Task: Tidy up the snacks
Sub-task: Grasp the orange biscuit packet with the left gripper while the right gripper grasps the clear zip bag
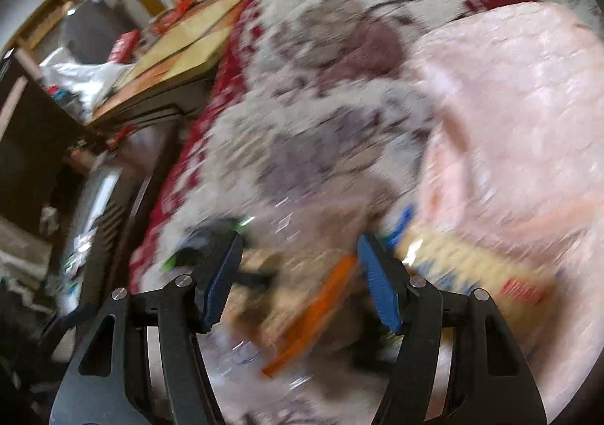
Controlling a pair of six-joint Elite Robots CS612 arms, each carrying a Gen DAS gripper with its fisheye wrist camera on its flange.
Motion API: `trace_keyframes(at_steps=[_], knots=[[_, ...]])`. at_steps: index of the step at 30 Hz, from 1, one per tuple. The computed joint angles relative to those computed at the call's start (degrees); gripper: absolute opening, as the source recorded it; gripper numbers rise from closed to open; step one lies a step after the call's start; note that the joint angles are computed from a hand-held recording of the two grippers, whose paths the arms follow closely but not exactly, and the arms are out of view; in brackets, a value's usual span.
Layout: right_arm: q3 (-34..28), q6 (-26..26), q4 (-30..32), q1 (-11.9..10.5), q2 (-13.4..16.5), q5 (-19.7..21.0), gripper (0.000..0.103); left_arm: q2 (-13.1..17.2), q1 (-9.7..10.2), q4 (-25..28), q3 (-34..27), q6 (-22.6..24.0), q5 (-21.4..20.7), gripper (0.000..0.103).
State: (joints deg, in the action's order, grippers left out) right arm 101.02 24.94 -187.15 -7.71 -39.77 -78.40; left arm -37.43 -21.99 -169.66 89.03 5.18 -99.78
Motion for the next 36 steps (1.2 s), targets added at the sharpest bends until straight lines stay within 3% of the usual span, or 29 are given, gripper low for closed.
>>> trace_keyframes(at_steps=[2,7,9,11,16,25,30,34,35,36], knots=[[0.80,-1.66,-0.98,1.07,-0.45,0.35,0.066,0.10,0.17,-0.03,-0.14,-0.08,0.11,0.085],[3.03,-8.78,-4.76,4.04,-1.45,9.47,0.067,0.43,1.04,0.59,-1.04,-1.72,1.10,0.085],[3.86,-7.74,-6.49,3.91,-1.14,15.87,0.067,0.49,1.31,1.07,-1.37,-2.41,1.32,0.085],[5.11,-5.20,-9.12,3.99,-0.90,18.54,0.067,0.41,1.43,1.46,-1.52,-2.81,0.77,0.085],[8.86,-2.46,-11.22,4.48,-2.25,13.07,0.068,0.05,1.01,2.76,-1.37,-2.22,-3.16,0.085],[12.35,3.07,-12.10,3.26,-3.36,5.76,0.068,-0.56,-0.92,6.32,0.21,9.82,-10.46,0.085],[12.76,4.48,-12.19,2.96,-3.30,4.62,0.068,-0.59,-1.67,9.19,0.29,15.65,-12.96,0.087],[12.24,5.43,-11.73,2.81,-3.04,4.27,0.068,0.31,-2.51,11.08,-0.92,15.77,-12.21,0.087],[12.07,5.63,-11.62,2.83,-3.01,3.83,0.068,0.60,-2.65,11.35,-1.30,15.10,-11.90,0.085],[11.81,5.86,-11.48,2.90,-2.94,3.43,0.068,0.83,-2.71,11.34,-1.53,14.56,-11.63,0.068]])
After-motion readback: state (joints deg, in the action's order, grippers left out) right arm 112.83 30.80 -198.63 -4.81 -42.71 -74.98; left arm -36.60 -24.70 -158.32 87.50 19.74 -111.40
